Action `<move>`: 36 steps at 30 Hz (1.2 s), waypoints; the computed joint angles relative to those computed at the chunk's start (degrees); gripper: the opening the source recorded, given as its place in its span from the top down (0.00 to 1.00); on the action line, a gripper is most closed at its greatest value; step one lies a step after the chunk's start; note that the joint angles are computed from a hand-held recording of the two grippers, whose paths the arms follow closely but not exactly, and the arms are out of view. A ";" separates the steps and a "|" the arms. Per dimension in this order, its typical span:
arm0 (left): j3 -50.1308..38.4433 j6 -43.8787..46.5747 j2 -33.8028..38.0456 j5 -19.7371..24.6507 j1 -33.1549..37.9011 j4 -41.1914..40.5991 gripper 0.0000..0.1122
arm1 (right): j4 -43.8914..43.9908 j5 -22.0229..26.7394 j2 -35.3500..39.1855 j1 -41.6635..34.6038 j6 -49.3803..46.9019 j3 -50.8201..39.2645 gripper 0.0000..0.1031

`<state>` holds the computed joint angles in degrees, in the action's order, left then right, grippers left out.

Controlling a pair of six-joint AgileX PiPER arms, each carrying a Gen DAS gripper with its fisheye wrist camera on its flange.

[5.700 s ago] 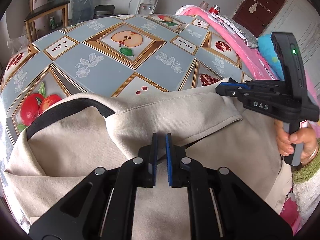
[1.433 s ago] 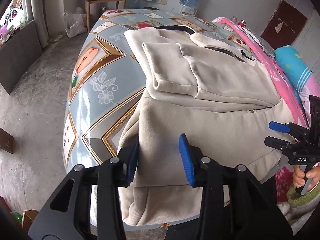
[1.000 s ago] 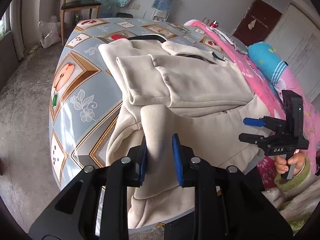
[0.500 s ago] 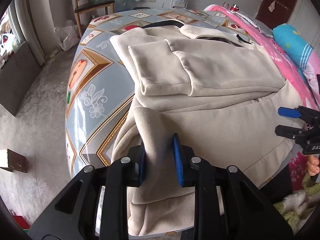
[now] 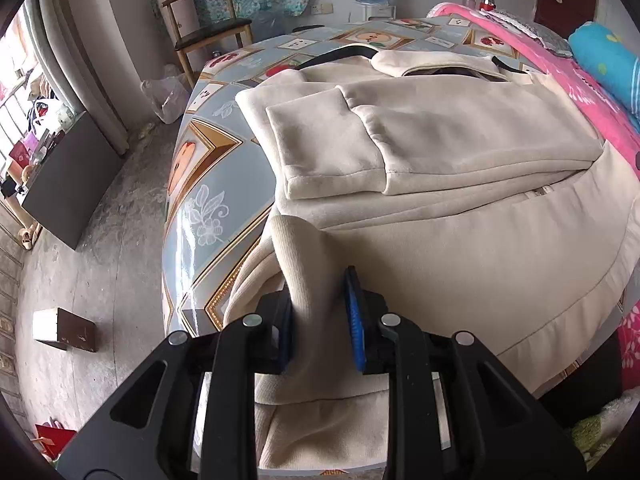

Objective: Fold large clothes

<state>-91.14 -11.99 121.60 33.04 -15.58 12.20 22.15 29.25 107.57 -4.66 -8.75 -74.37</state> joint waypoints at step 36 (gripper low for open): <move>-0.88 -1.20 0.66 1.07 -0.64 1.36 0.80 | 8.34 22.58 14.51 -3.83 -15.50 -18.11 0.71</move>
